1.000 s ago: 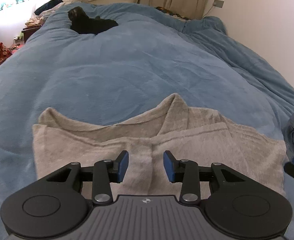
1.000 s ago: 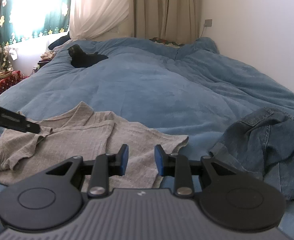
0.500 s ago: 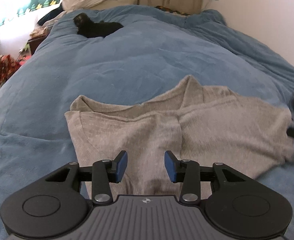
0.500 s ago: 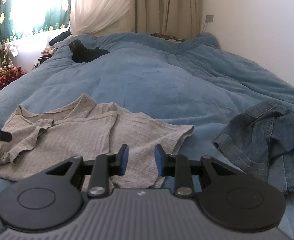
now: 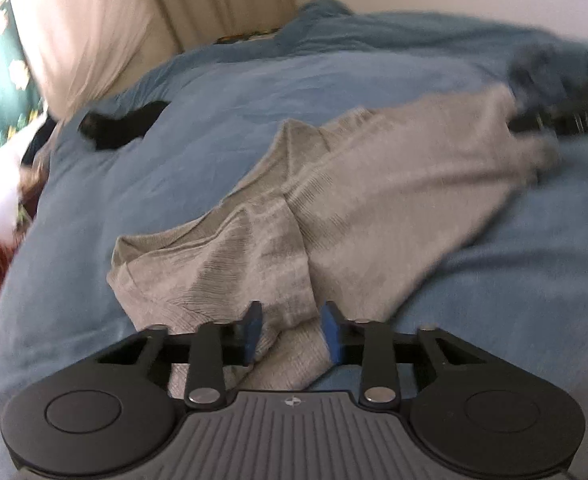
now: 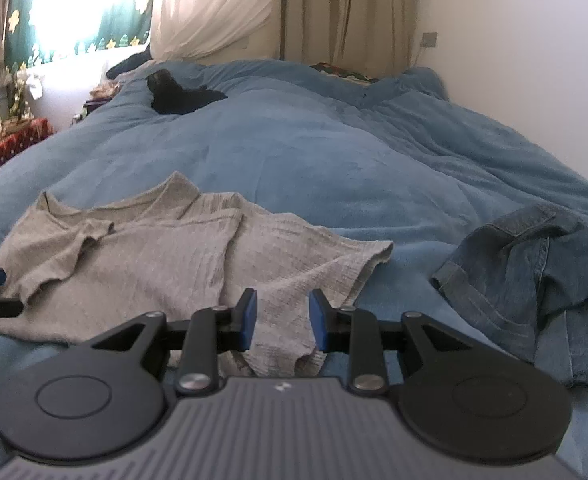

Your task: Fold clothes

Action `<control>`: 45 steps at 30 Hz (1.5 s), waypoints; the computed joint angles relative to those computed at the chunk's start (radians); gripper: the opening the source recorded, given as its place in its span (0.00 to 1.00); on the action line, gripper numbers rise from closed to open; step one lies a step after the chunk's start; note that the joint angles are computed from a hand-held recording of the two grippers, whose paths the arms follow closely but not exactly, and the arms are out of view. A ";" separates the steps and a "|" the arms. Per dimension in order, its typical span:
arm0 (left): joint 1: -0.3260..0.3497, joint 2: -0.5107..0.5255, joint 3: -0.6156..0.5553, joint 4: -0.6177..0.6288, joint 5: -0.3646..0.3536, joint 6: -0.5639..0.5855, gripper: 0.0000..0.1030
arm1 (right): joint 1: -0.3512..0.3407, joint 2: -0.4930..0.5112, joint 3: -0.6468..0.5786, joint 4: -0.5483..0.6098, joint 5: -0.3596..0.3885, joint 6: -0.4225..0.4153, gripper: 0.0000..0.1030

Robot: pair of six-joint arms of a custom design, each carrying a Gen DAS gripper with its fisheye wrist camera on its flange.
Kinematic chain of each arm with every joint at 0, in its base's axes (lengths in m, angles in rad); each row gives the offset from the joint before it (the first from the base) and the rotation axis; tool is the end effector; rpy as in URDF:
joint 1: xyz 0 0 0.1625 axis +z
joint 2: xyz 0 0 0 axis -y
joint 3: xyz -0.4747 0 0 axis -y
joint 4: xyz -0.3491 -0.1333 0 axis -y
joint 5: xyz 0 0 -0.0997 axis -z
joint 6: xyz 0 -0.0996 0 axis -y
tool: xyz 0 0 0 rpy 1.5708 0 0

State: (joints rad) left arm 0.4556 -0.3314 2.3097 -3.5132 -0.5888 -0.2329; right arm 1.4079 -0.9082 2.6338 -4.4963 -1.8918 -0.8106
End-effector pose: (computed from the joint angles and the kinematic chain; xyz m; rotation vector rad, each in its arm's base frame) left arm -0.2714 -0.3737 -0.0624 0.9817 2.0284 -0.7204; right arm 0.0418 -0.3741 0.2505 0.4442 -2.0483 1.1018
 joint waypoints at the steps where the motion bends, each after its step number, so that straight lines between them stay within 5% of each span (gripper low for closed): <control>1: 0.001 0.013 -0.005 -0.008 0.013 0.022 0.26 | -0.001 0.000 0.001 0.001 0.001 0.000 0.30; 4: 0.006 0.049 -0.023 -0.036 0.038 0.093 0.25 | -0.002 -0.001 0.004 -0.003 0.001 0.005 0.30; 7: 0.011 0.063 -0.041 -0.036 0.041 0.109 0.03 | -0.002 -0.005 0.006 -0.003 -0.002 0.004 0.30; 15: 0.003 -0.030 -0.039 -0.065 -0.077 -0.052 0.02 | -0.002 -0.023 -0.007 0.019 -0.002 -0.004 0.30; 19: 0.040 -0.054 -0.065 0.062 -0.105 -0.141 0.03 | -0.001 -0.027 -0.013 0.032 0.003 0.008 0.30; 23: 0.055 -0.056 -0.072 0.153 -0.139 -0.186 0.09 | 0.000 -0.025 -0.008 0.022 0.009 0.005 0.30; 26: 0.029 -0.040 -0.047 0.091 -0.136 -0.153 0.29 | 0.000 -0.026 -0.007 0.025 0.007 0.007 0.30; 30: 0.016 -0.038 -0.041 -0.008 -0.116 -0.080 0.30 | -0.004 -0.032 -0.011 0.036 0.011 0.011 0.30; 35: 0.083 -0.047 -0.142 0.006 -0.107 -0.016 0.30 | -0.004 -0.039 -0.006 0.033 0.017 0.010 0.30; 42: 0.251 -0.096 -0.310 0.136 -0.295 -0.039 0.25 | -0.030 -0.090 -0.012 0.096 0.041 0.022 0.30; 45: 0.292 -0.102 -0.353 0.183 -0.316 -0.043 0.25 | -0.040 -0.107 -0.023 0.120 0.045 0.028 0.30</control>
State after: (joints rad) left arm 0.7472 -0.4338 1.9564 -3.3303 -0.9045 -0.2757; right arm 1.3679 -1.0156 2.6112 -4.3759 -1.8472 -0.7830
